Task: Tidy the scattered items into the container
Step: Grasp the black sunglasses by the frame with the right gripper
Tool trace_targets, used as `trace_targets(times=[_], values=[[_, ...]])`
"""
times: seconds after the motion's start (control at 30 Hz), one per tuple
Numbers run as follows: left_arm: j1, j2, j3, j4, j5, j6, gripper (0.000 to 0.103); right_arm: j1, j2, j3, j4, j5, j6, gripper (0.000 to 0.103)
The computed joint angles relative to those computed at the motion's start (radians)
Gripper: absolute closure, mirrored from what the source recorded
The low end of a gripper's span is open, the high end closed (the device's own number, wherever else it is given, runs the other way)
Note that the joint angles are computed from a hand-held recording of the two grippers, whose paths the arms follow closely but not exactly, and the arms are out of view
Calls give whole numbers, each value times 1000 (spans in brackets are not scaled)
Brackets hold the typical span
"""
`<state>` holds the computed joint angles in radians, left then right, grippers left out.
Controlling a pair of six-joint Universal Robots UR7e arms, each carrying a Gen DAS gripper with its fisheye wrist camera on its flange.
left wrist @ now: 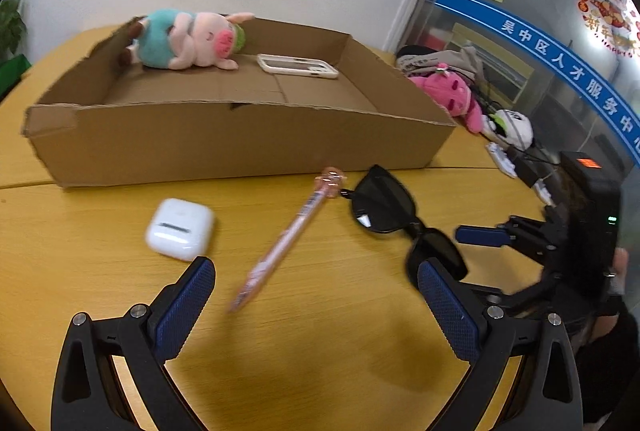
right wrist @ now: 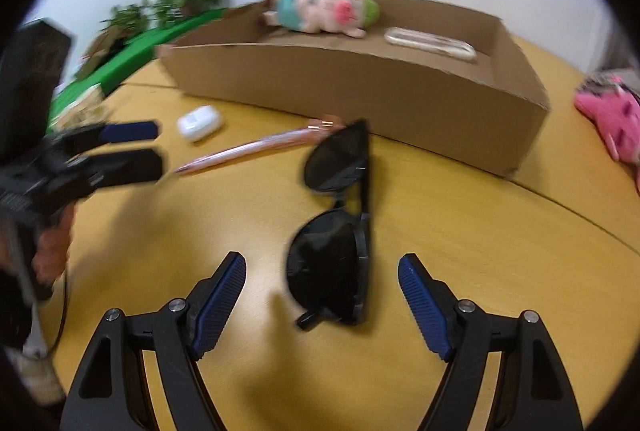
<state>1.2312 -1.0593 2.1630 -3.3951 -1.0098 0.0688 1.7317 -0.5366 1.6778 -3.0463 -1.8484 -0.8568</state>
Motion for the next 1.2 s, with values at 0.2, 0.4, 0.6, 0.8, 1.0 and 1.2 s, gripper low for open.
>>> trace_targets(times=[0.2,0.4,0.6,0.8,1.0,1.2], values=[[12,12,-43,78,-83,-47,0,14,48,-83,69,-44,105,48],[32,14,-63,112,-144,-91,0,19,45,-64,62,-66,132,62],[87,49,-154,240,-307,-160,1,-16,-11,-4,61,43,228,71],[104,102,-253,385,-408,-206,9,-35,-49,64,24,116,247,75],[74,115,-274,432,-321,-237,42,-38,-63,110,-48,139,223,76],[80,99,-265,445,-331,-252,56,-47,-67,120,-57,164,214,77]])
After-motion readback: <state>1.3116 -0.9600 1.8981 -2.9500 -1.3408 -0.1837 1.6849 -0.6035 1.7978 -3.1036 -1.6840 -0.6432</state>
